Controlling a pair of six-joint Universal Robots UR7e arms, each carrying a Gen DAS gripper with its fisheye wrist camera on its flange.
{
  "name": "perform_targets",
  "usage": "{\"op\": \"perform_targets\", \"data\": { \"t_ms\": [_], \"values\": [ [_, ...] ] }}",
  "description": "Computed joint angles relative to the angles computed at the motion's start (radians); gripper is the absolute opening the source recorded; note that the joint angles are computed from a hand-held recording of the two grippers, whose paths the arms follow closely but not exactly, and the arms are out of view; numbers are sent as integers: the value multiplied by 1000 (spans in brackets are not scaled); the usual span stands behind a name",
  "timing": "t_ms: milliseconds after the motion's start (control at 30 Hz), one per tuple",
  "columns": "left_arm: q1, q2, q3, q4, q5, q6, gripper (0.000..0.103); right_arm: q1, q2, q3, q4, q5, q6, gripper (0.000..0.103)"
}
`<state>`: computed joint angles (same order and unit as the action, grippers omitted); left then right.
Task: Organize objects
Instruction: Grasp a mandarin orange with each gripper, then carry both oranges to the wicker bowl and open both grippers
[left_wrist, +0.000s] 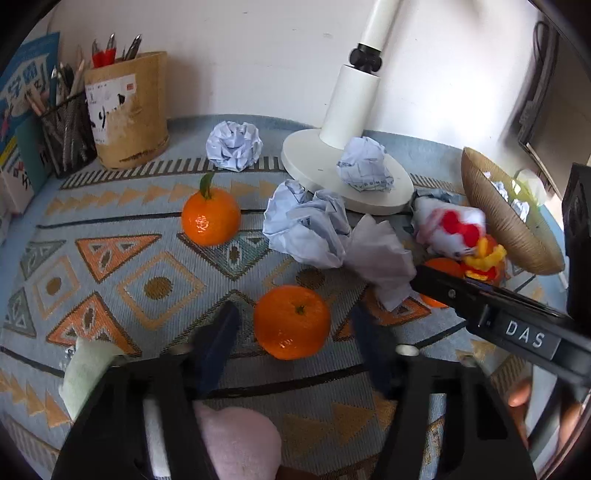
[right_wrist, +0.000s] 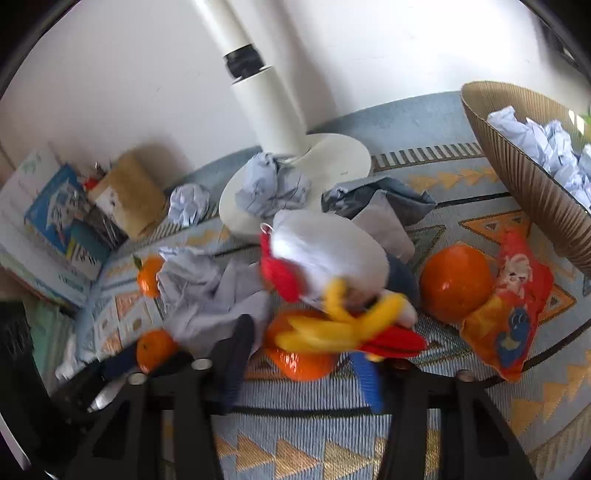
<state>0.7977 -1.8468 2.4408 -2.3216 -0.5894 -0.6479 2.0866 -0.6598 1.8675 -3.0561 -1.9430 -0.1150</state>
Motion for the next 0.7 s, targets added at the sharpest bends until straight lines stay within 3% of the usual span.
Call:
{"op": "perform_targets", "data": {
  "t_ms": [33,67,167,300,400,500,567,633,700],
  "values": [
    [-7,-1,-2,27,9,-13,38,-1,-7,6,9,11,-9,37],
    [-16,-7,-6,62,10,-34,36,-4,-17,17,17,23,-15,37],
    [-39,-36,7,65,-9,-42,36,-13,-74,78,40,68,-19,37],
    [-153,-139,47,178,-26,-167,36,-39,-186,200,47,132,-50,37],
    [-258,-176,81,252,-41,-276,36,-50,-267,299,-35,103,-107,37],
    [-349,-164,118,280,-56,-355,36,-65,-324,349,-37,84,-170,37],
    [-370,-120,137,256,-55,-385,36,-75,-338,374,-76,84,-221,37],
    [-365,-80,152,201,-49,-380,36,-71,-320,386,-146,39,-288,37],
    [-382,-67,151,232,-8,-396,36,-64,-292,389,-207,-13,-366,37]
  ]
}}
